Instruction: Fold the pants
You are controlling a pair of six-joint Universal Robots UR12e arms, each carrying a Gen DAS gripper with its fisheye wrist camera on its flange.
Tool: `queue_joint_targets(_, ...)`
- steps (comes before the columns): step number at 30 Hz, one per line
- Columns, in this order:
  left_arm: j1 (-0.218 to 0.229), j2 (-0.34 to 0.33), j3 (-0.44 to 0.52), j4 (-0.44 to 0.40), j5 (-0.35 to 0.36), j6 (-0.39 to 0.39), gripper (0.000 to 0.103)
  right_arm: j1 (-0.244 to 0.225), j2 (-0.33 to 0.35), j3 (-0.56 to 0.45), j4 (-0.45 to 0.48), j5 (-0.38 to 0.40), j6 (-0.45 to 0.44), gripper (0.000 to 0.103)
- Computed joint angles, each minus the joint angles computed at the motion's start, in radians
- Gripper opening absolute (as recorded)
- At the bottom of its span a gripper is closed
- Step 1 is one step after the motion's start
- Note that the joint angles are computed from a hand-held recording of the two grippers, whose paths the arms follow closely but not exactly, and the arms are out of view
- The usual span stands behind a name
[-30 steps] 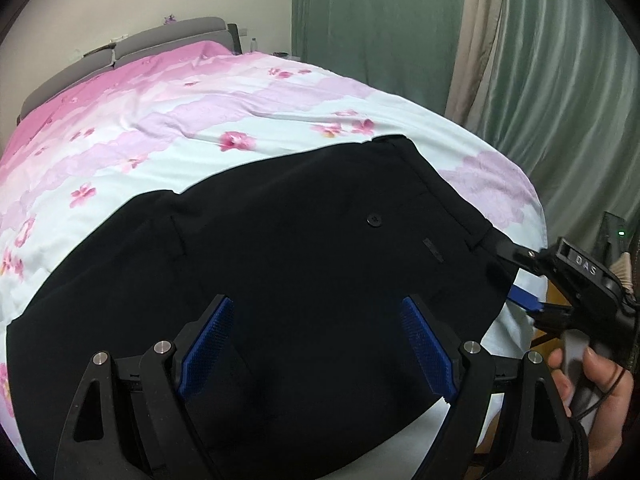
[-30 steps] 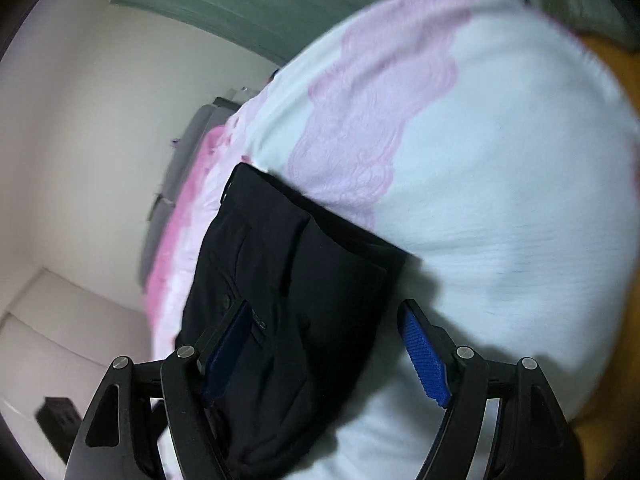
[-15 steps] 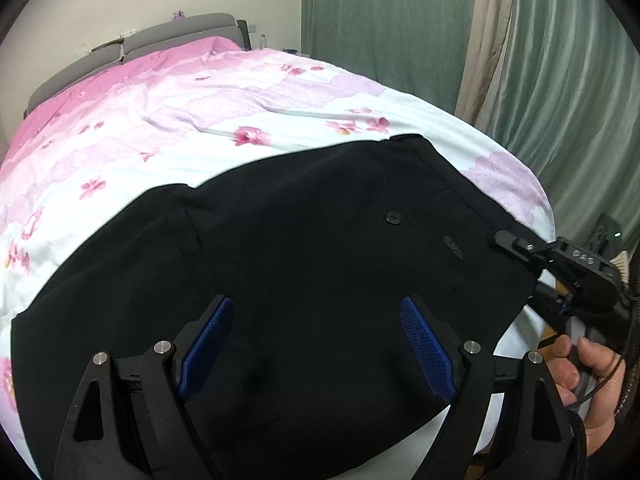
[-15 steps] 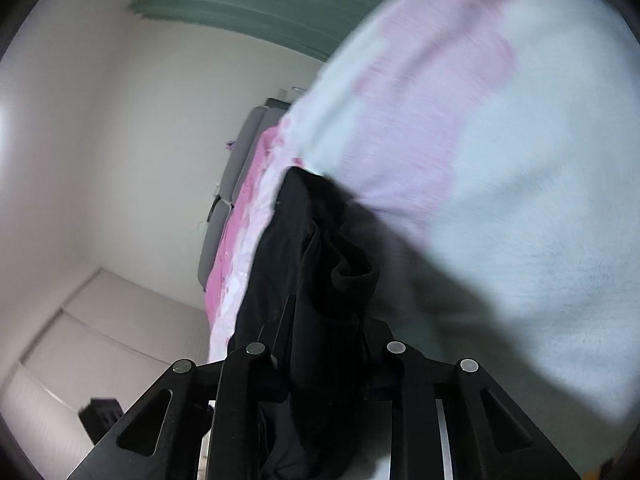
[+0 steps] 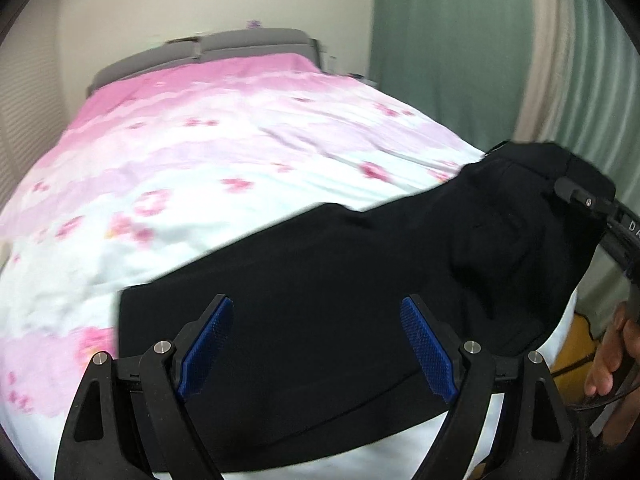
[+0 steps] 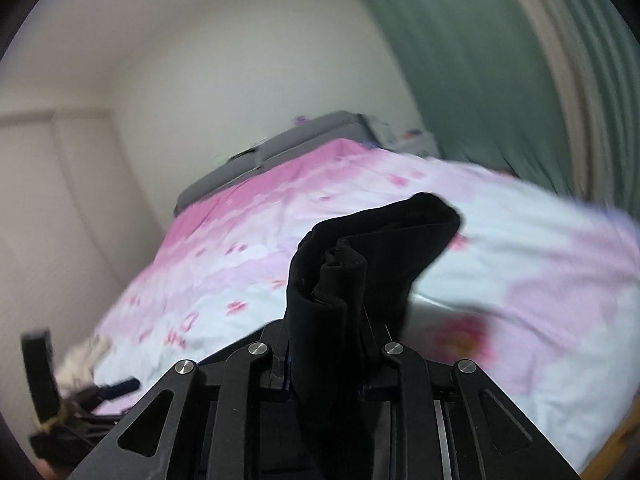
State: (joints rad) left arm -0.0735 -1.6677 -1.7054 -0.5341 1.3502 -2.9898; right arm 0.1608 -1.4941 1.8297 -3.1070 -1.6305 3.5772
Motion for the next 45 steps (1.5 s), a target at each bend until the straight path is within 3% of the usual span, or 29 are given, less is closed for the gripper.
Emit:
queue_joint_targets(6,0.139,0.091,-0.081,0.044,0.010,0.001,0.086,0.179,0.123,-0.189,0.101,-0.090,-0.251,0.024)
queue_joint_targets(11,0.259,0.145,-0.157,0.084,0.024,-0.005,0.089,0.296,0.201,-0.262,0.210,-0.118,-0.395,0.023)
queue_joint_targets(16,0.341,0.154,-0.199,0.038,-0.009,-0.018,0.089,0.353,0.283,-0.298,0.372,-0.082,-0.460,0.023)
queue_joint_targets(19,0.372,0.153,-0.219,0.031,-0.027,-0.034,0.089,0.371,0.294,-0.288,0.395,-0.110,-0.483,0.024)
queue_joint_targets(24,0.390,0.150,-0.232,0.009,-0.065,-0.045,0.089,0.379,0.286,-0.271,0.388,-0.113,-0.514,0.024)
queue_joint_targets(27,0.390,0.150,-0.236,0.011,-0.077,-0.039,0.089,0.385,0.280,-0.271,0.348,-0.055,-0.578,0.024)
queue_joint_targets(30,0.388,0.151,-0.239,0.016,-0.070,-0.040,0.089,0.395,0.299,-0.294,0.369,-0.034,-0.599,0.024)
queue_joint_targets(34,0.387,0.149,-0.233,-0.005,-0.056,-0.031,0.089,0.382,0.300,-0.282,0.373,0.004,-0.566,0.027)
queue_joint_targets(35,0.385,0.149,-0.232,-0.007,-0.053,-0.028,0.089,0.379,0.298,-0.279,0.370,0.014,-0.563,0.033)
queue_joint_targets(38,0.380,0.145,-0.226,-0.017,-0.052,-0.025,0.089,0.387,0.295,-0.279,0.387,-0.026,-0.556,0.069)
queue_joint_targets(40,0.371,0.145,-0.221,-0.023,-0.049,-0.020,0.089,0.390,0.286,-0.267,0.369,-0.052,-0.544,0.071)
queue_joint_targets(45,0.350,0.155,-0.220,-0.013,-0.050,-0.010,0.089,0.359,0.229,-0.220,0.345,0.008,-0.428,0.072)
